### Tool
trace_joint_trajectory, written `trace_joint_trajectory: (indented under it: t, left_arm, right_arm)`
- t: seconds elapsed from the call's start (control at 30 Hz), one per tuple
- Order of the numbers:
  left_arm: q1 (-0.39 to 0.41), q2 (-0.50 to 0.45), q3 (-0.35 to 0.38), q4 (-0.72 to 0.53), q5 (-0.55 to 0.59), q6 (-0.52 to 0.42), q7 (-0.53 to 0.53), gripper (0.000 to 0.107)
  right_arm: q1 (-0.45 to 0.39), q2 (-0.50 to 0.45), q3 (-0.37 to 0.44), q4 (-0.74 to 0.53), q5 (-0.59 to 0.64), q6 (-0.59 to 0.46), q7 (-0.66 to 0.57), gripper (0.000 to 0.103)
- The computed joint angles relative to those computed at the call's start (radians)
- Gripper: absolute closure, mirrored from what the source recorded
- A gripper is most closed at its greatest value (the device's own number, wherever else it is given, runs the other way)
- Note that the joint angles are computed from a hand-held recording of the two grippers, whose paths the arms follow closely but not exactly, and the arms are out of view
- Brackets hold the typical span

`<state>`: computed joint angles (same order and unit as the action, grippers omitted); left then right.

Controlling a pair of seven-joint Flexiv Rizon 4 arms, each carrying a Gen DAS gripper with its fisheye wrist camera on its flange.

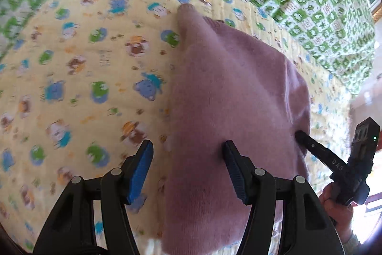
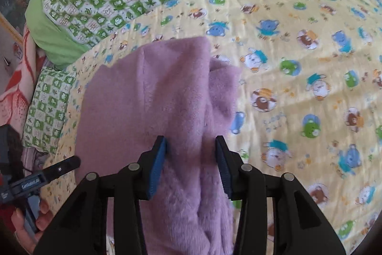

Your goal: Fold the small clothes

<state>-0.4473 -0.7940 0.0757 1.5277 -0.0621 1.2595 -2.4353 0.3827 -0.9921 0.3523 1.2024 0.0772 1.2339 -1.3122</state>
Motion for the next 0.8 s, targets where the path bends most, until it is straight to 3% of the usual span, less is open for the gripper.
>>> trace_joint_trajectory:
  t: [0.1, 0.2, 0.3, 0.43, 0.5, 0.57, 0.7, 0.77, 0.8]
  left_arm:
    - [0.047, -0.03, -0.065, -0.014, -0.029, 0.021, 0.064, 0.039]
    - [0.059, -0.074, -0.096, -0.04, -0.065, 0.042, 0.101, 0.032]
    - [0.042, -0.084, -0.078, -0.039, -0.087, 0.063, 0.088, 0.031]
    - [-0.028, -0.047, 0.01, -0.014, -0.071, 0.042, 0.017, 0.031]
    - [-0.077, -0.024, 0.066, -0.018, -0.033, -0.012, -0.03, 0.031]
    - [-0.108, 0.0, 0.094, -0.012, 0.008, -0.04, -0.08, 0.032]
    - [-0.146, 0.011, 0.112, -0.043, 0.089, -0.129, -0.138, 0.032]
    - [-0.143, -0.003, 0.095, -0.068, 0.108, -0.187, -0.157, 0.031]
    - [-0.136, 0.0, 0.083, -0.061, 0.118, -0.188, -0.165, 0.031]
  right_arm:
    - [0.004, 0.035, -0.027, 0.06, 0.013, 0.086, 0.034, 0.089]
    - [0.011, 0.02, -0.06, 0.059, -0.014, 0.04, 0.098, 0.091]
    - [-0.003, -0.027, -0.033, -0.005, -0.023, -0.027, 0.107, 0.091]
    - [-0.021, -0.004, -0.01, 0.017, -0.006, -0.009, 0.087, 0.083]
    - [-0.026, 0.035, -0.012, 0.067, 0.001, 0.01, 0.081, 0.077]
    - [-0.043, 0.084, 0.004, 0.144, 0.007, 0.062, 0.044, 0.077]
    - [-0.102, 0.147, 0.112, 0.289, -0.007, 0.2, -0.112, 0.077]
    - [-0.085, 0.158, 0.099, 0.314, -0.039, 0.163, -0.123, 0.077]
    - [-0.054, 0.161, 0.053, 0.32, -0.061, 0.109, -0.098, 0.077]
